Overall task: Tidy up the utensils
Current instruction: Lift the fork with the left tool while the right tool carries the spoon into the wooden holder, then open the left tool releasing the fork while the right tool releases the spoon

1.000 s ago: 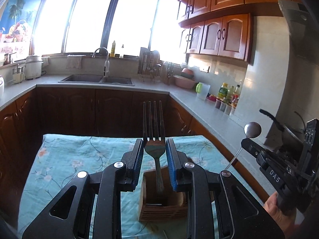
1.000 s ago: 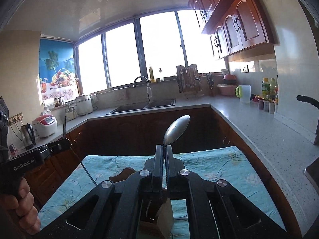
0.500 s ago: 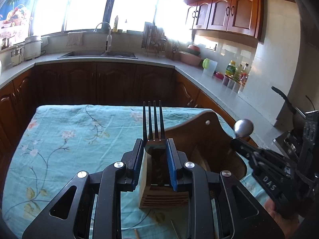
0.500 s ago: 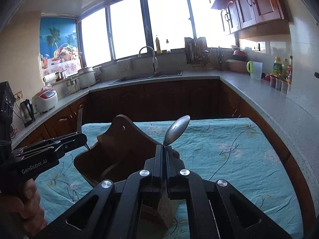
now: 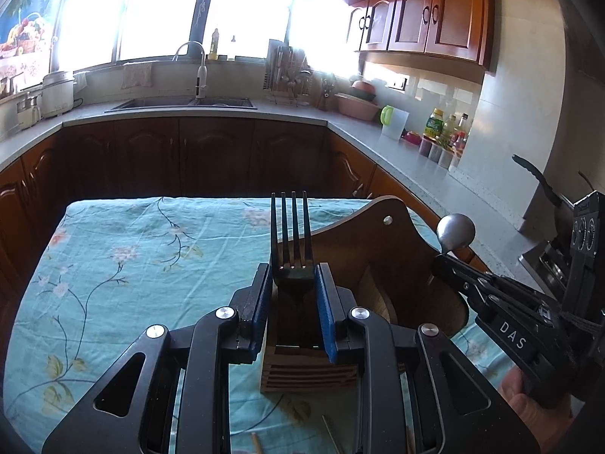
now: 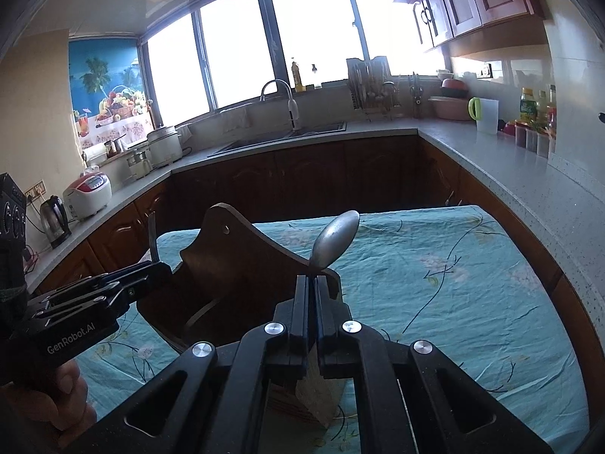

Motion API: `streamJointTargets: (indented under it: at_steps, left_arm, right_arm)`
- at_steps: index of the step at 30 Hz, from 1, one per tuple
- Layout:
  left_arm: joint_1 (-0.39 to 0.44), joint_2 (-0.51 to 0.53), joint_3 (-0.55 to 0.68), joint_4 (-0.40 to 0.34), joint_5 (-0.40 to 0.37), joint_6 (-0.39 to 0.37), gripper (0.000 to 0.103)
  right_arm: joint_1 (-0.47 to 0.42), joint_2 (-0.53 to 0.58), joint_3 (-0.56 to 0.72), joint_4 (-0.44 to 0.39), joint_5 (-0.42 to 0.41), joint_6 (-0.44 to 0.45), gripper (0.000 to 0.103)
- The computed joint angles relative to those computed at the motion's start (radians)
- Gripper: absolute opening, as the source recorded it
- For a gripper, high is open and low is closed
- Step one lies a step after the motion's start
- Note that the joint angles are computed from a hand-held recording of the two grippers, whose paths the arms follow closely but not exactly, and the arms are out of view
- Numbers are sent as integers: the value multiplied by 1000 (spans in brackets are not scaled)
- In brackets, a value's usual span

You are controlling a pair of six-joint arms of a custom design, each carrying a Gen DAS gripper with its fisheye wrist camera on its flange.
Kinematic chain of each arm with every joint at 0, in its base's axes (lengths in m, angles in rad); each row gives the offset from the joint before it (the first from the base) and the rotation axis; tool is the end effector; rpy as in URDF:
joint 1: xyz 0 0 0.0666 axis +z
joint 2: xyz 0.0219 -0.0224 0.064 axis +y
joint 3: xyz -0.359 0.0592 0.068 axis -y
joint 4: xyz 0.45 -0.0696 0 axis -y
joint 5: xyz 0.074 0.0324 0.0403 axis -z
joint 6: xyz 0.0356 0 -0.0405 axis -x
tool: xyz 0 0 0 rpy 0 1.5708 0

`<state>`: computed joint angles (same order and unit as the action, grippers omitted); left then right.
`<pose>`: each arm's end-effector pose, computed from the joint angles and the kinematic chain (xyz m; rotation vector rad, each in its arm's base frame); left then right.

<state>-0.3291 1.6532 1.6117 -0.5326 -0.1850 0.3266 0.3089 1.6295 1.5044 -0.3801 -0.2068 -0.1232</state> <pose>0.6268 -0.2076 0.4048 -0.1052 2.1371 -0.1868 0.6195 0.2049 0.3760 -0.3220 2.0746 0.4773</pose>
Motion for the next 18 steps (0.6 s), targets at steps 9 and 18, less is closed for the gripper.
streamJointTargets:
  at_steps: [9,18]
  left_arm:
    - [0,-99,-94,62,-3,28,44]
    - [-2,-252,-260,32,-98,88,67]
  right_arm:
    - [-24,-51,-49,30,-33,-65,52]
    - [-70,-190,-198,78,-66,-146,78]
